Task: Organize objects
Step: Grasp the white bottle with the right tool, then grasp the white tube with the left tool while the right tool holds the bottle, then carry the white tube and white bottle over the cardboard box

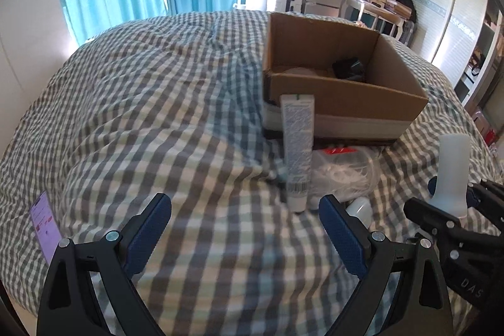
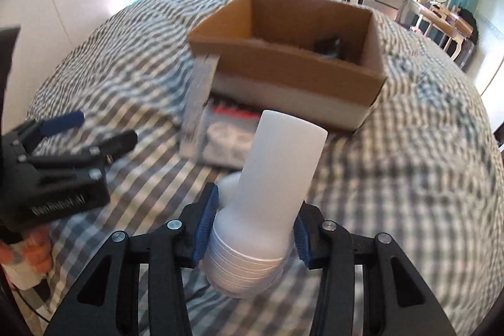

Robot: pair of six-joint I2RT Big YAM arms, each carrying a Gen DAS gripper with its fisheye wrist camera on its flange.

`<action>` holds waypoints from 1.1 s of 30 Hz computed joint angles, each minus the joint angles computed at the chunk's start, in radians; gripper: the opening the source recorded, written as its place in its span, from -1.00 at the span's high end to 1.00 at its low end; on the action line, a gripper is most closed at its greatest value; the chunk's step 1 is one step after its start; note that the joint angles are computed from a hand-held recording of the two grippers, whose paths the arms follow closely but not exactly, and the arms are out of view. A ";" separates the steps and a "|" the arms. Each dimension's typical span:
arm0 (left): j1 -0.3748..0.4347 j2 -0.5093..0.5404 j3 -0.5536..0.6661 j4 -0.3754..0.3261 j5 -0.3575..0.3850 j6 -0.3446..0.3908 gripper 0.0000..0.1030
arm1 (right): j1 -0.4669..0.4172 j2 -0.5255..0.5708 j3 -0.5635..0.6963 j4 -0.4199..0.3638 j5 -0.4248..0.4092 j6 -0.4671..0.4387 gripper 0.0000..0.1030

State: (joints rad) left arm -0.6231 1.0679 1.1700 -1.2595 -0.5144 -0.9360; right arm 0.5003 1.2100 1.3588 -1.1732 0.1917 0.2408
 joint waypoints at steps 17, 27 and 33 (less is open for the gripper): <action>0.176 0.178 0.057 0.208 0.190 0.210 -0.52 | -0.154 0.060 0.030 0.056 -0.054 -0.119 0.14; 0.178 0.169 0.036 0.231 0.252 0.213 0.48 | -0.171 0.080 0.023 0.064 -0.097 -0.119 0.14; 0.145 0.143 0.051 0.199 0.207 0.207 0.49 | -0.159 0.061 0.024 0.063 -0.083 -0.114 0.14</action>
